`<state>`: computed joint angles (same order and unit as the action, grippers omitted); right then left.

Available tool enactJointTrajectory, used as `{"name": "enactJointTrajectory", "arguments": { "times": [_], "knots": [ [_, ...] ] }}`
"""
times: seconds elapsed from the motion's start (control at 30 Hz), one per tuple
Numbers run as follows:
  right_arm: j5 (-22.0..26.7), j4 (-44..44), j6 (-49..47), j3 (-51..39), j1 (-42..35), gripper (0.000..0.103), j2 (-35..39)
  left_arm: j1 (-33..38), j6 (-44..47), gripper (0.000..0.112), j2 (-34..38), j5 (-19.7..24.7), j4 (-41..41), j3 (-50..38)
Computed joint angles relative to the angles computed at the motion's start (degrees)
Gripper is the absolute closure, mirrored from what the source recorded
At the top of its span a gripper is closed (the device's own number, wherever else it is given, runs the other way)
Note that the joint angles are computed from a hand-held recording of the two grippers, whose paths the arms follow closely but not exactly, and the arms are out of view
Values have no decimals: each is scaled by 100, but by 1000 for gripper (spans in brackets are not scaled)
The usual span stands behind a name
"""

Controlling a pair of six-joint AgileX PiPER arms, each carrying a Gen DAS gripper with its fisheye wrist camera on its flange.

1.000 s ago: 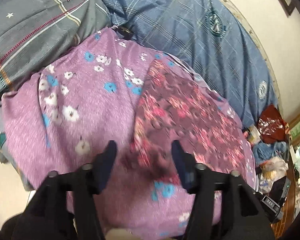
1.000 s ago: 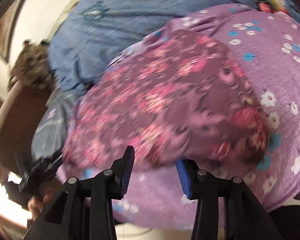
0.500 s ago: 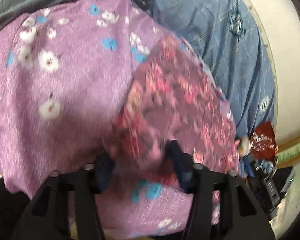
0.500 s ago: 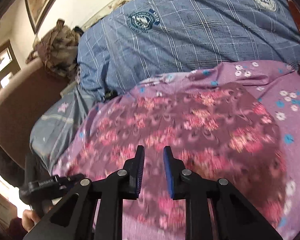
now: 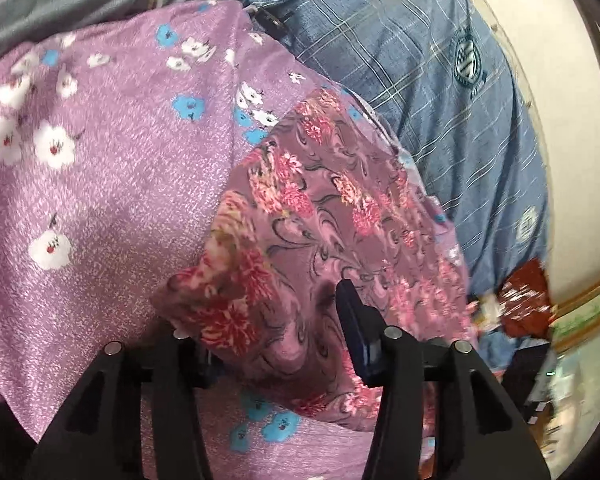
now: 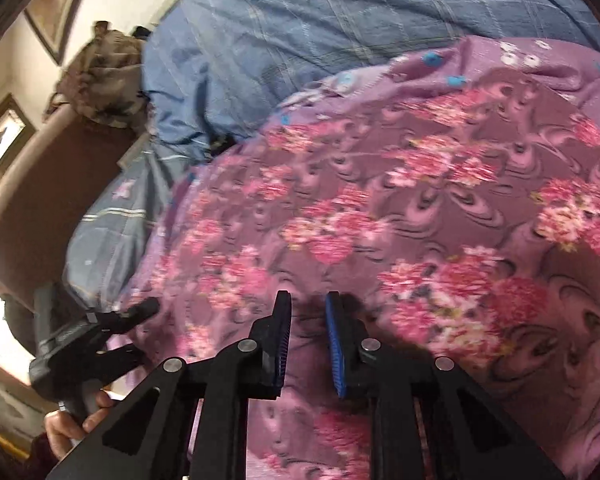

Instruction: Fold small clothes

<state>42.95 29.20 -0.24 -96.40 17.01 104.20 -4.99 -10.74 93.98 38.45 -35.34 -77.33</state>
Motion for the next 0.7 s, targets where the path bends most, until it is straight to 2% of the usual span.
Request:
{"name": "enactJointTrajectory", "arguments": {
  "times": [0.03,0.07,0.2,0.4,0.57,0.7],
  "knots": [
    [-16,-62,-42,-11,77,86,2,-101,-236,78,-23,-44,336,-41],
    [28,-173,-9,-70,151,86,50,-199,-498,92,18,-6,734,-176],
    [116,-551,258,-257,343,86,235,-207,-582,96,53,25,905,-298],
    [220,-279,98,-323,223,88,304,-458,-545,96,-108,70,1537,-598],
    [794,315,-354,-568,-65,88,528,-1035,-703,97,-108,335,2540,-1327],
    [1136,802,-447,-567,-335,89,516,-1525,-655,98,24,624,2926,-1927]
  ]
}}
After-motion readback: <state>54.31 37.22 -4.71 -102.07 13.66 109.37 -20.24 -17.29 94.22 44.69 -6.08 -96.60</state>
